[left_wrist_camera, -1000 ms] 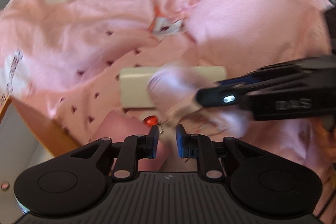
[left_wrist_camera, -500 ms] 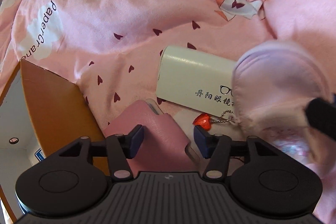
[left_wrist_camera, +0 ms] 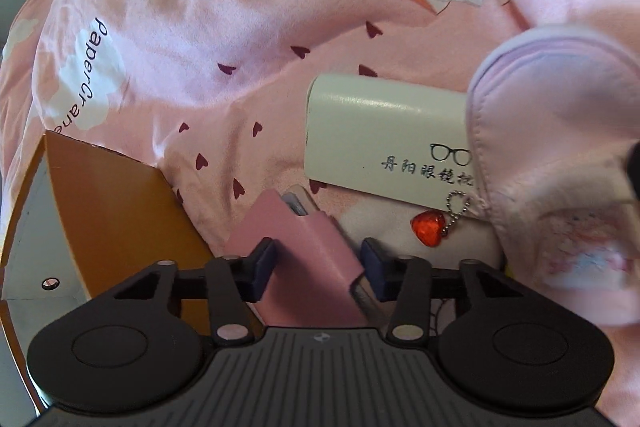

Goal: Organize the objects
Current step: 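Grasp the pink comb holder beside the glasses case with the left gripper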

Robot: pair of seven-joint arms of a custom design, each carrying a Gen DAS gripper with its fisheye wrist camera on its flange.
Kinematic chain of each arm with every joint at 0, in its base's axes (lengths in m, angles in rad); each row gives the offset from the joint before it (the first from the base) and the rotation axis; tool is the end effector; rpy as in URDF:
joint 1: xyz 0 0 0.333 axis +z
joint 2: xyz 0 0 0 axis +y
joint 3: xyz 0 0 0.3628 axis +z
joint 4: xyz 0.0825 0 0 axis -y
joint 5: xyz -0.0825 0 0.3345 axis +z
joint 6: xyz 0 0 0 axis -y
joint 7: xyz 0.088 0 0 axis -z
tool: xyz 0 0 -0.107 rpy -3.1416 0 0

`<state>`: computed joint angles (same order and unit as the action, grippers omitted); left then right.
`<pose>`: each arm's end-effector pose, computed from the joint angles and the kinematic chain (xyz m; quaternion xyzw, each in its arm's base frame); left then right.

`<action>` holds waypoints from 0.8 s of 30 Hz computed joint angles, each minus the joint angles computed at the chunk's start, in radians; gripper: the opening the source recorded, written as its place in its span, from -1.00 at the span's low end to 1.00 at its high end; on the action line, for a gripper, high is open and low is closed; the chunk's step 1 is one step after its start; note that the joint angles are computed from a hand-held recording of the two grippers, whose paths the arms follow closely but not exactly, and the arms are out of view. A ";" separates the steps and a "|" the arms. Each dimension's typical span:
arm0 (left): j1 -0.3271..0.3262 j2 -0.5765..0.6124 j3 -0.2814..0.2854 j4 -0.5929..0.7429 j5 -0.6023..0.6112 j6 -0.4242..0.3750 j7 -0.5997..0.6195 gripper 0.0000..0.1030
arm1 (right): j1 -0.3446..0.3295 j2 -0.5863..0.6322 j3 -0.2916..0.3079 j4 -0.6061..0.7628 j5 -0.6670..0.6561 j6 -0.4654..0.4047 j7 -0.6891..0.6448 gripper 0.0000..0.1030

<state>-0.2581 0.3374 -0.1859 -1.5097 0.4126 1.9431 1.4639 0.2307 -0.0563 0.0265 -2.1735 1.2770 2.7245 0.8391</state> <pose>0.5981 -0.2327 0.5449 -0.5214 0.8358 0.0361 0.1684 0.5024 0.0957 0.5364 -0.6059 0.6487 -0.0005 0.4605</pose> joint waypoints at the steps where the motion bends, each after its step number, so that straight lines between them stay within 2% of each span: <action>1: 0.008 -0.010 -0.003 -0.002 -0.019 0.005 0.008 -0.15 | 0.001 0.000 0.001 0.000 -0.004 0.001 0.000 -0.36; 6: 0.077 -0.084 -0.018 -0.041 -0.193 0.055 0.052 -0.33 | 0.004 -0.006 0.002 -0.005 -0.023 -0.001 0.009 -0.36; 10: 0.144 -0.171 -0.025 -0.126 -0.414 0.142 0.114 -0.48 | 0.008 -0.017 0.003 -0.006 -0.052 -0.016 0.036 -0.37; 13: 0.166 -0.209 -0.023 -0.178 -0.546 0.151 0.169 -0.58 | 0.012 -0.028 0.004 -0.005 -0.087 -0.053 0.065 -0.37; 15: 0.158 -0.210 -0.018 -0.196 -0.546 0.139 0.159 -0.60 | 0.020 -0.023 0.016 -0.007 -0.157 -0.043 0.113 -0.37; 16: 0.155 -0.210 -0.014 -0.217 -0.529 0.158 0.158 -0.60 | 0.024 -0.018 0.019 -0.008 -0.178 -0.043 0.130 -0.37; 19: 0.143 -0.219 -0.011 -0.244 -0.503 0.198 0.127 -0.58 | 0.022 0.004 0.012 -0.003 -0.219 -0.097 0.182 -0.36; 24: 0.137 -0.208 -0.013 -0.248 -0.485 0.205 0.135 -0.50 | 0.014 0.012 0.006 -0.002 -0.195 -0.116 0.172 -0.33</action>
